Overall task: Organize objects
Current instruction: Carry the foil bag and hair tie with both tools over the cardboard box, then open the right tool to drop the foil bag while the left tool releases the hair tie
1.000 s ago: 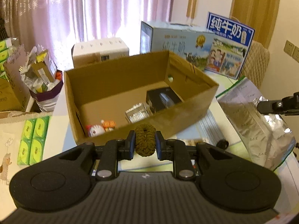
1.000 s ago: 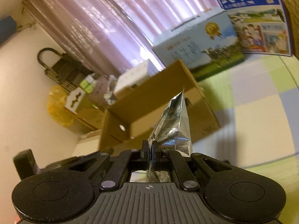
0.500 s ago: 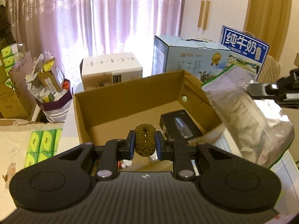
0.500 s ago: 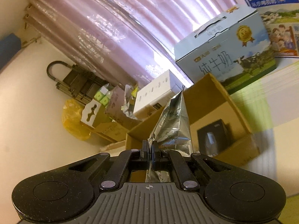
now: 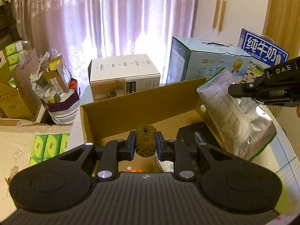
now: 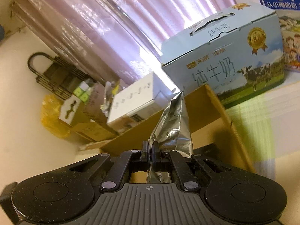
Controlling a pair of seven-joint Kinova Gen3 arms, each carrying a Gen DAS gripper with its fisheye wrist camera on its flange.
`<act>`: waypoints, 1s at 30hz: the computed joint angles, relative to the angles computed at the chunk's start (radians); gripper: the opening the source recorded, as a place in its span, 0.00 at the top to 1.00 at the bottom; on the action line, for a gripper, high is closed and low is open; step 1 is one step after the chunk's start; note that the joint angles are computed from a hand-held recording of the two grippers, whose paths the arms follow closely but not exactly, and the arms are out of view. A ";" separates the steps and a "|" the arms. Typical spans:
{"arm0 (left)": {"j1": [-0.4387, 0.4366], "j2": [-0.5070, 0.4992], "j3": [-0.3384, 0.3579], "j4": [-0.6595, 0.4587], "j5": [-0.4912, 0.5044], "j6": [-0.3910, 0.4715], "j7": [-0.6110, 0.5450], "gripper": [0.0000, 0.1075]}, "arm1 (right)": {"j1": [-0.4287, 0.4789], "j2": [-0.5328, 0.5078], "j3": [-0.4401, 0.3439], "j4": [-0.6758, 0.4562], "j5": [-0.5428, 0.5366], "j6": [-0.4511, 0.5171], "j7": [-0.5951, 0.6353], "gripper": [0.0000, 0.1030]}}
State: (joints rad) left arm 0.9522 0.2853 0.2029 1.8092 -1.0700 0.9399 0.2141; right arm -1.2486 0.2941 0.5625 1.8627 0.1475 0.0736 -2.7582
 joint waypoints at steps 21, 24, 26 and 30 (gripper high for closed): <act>-0.048 0.038 -0.042 -0.001 0.041 -0.088 -0.040 0.82 | 0.196 0.034 -0.196 -0.066 0.287 0.157 -0.118 0.55; -0.053 0.049 -0.051 -0.008 0.058 -0.098 -0.054 0.82 | 0.232 0.034 -0.251 -0.076 0.316 0.198 -0.119 0.54; -0.057 0.057 -0.057 -0.015 0.071 -0.106 -0.067 0.82 | 0.258 0.034 -0.287 -0.077 0.333 0.214 -0.122 0.54; -0.057 0.072 -0.072 -0.029 0.092 -0.116 -0.090 0.80 | 0.294 0.031 -0.340 -0.069 0.379 0.223 -0.153 0.53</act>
